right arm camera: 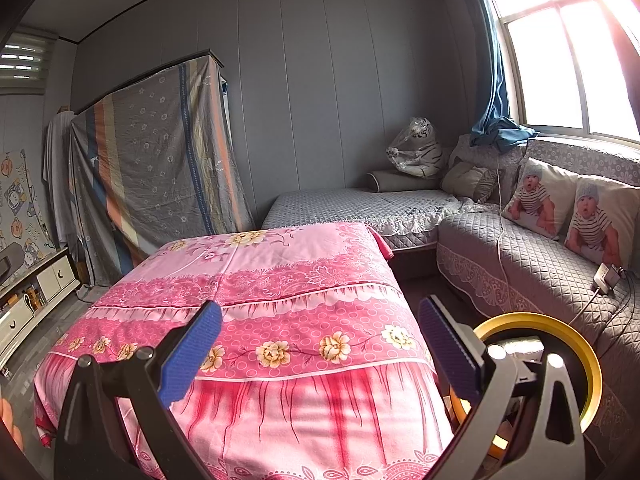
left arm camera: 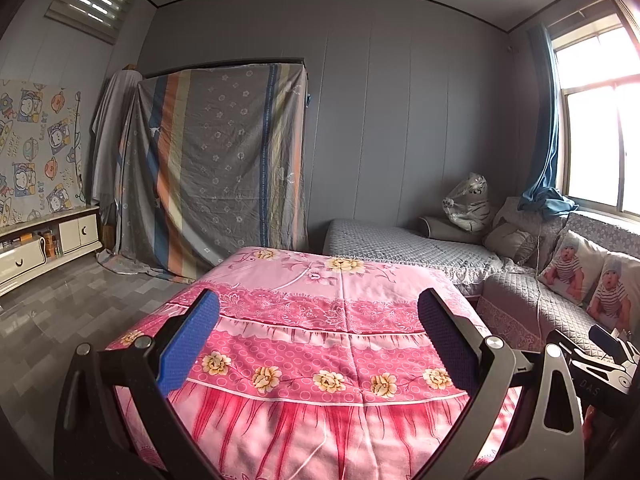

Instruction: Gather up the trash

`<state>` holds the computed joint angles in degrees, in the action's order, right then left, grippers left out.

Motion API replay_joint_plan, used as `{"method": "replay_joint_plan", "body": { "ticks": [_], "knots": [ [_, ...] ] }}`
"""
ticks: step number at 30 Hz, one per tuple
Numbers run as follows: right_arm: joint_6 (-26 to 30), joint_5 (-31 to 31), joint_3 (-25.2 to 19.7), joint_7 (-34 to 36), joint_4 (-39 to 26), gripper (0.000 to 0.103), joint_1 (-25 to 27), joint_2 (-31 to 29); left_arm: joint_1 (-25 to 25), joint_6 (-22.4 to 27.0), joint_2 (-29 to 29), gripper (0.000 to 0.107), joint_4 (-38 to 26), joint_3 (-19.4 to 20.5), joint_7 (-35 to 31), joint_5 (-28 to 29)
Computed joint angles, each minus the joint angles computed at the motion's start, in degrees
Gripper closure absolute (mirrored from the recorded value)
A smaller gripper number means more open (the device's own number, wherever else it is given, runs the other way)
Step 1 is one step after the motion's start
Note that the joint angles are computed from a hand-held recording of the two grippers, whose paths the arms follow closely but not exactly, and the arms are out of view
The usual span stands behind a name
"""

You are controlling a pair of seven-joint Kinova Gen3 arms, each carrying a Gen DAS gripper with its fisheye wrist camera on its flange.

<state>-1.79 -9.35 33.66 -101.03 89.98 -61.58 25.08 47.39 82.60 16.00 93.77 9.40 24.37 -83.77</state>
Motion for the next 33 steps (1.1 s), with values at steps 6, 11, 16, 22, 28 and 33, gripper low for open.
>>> {"method": "replay_joint_plan", "body": {
  "ticks": [6,11,16,22,28,33],
  "knots": [
    [0.1,0.0,-0.7,0.1,0.0,0.008,0.7,0.0,-0.5,-1.0,-0.3,0.013,0.0,0.1,-0.5,0.4],
    [0.2,0.2,-1.2,0.0,-0.1,0.008,1.2,0.0,-0.6,-1.3,-0.4,0.013,0.0,0.1,-0.6,0.5],
    [0.2,0.2,-1.2,-0.1,0.0,0.008,1.1,0.0,-0.6,-1.1,-0.3,0.013,-0.1,0.1,-0.6,0.4],
    [0.5,0.6,-1.5,-0.6,-0.1,0.008,1.3,0.1,-0.3,-0.2,0.2,0.013,-0.3,-0.1,-1.1,0.2],
    [0.7,1.2,-1.4,-1.2,-0.3,0.008,1.2,0.1,-0.3,-0.8,-0.1,0.013,-0.1,-0.1,-0.8,0.2],
    [0.8,1.7,-1.6,-1.7,-0.3,0.008,1.4,0.1,-0.2,-0.5,0.1,0.013,-0.2,-0.1,-0.7,0.2]
  ]
}}
